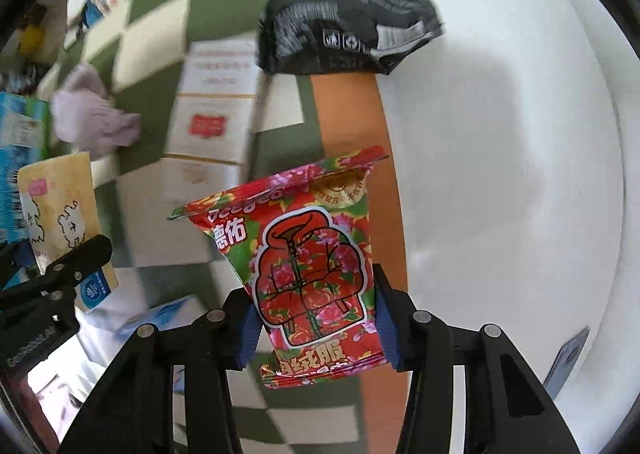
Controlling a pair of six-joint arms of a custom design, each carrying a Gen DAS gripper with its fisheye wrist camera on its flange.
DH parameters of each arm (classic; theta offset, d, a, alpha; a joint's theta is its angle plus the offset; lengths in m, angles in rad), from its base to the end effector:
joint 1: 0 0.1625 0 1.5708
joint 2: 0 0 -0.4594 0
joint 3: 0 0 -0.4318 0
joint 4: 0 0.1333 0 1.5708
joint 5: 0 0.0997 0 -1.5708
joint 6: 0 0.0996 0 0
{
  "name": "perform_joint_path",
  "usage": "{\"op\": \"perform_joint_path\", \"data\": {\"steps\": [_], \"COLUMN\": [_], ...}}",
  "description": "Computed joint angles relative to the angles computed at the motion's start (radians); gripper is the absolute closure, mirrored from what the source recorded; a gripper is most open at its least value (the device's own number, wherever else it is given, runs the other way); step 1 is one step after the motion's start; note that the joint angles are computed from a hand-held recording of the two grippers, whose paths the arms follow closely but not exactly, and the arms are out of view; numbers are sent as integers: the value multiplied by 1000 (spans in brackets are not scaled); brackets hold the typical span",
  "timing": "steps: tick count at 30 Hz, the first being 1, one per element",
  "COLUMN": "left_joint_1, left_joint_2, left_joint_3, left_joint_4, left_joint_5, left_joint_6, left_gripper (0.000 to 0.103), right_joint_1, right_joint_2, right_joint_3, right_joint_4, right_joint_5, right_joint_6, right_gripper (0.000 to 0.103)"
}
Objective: Organize soft objects
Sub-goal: 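Carry both items into the box and release them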
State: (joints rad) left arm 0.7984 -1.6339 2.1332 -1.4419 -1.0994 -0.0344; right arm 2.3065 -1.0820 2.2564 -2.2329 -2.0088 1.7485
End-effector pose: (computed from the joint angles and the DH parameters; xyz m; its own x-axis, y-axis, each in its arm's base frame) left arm -0.1364 -0.3958 0.2838 -0.4710 0.7925 -0.3874 0.5488 0.6071 0.5747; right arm 0.3528 -0.2541 0.0423 -0.4817 0.7707 0.4171 0.6269 0.6357 -0.4505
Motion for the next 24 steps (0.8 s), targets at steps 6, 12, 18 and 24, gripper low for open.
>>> {"op": "perform_joint_path", "data": {"steps": [6,12,18,24], "left_joint_1": [13,150,282,408], "left_joint_2": [-75,14,103,256], "left_joint_3": [-197,-491,-676,-828], "left_joint_4": [74,130,95,26], "left_joint_5": [-71,-19,121,232], "left_joint_6": [105,209,306,370], "left_gripper": [43,43,43,43], "right_joint_1": [153,234,193,111], "right_joint_2": [47,272,474,639], "right_joint_3": [-177,-485,-776,-1045], "right_joint_4": [77,53,34,162], "right_joint_5": [-73,-155,-192,-205], "right_joint_6": [105,63,-79,-141], "right_gripper": [53,53,53,53]}}
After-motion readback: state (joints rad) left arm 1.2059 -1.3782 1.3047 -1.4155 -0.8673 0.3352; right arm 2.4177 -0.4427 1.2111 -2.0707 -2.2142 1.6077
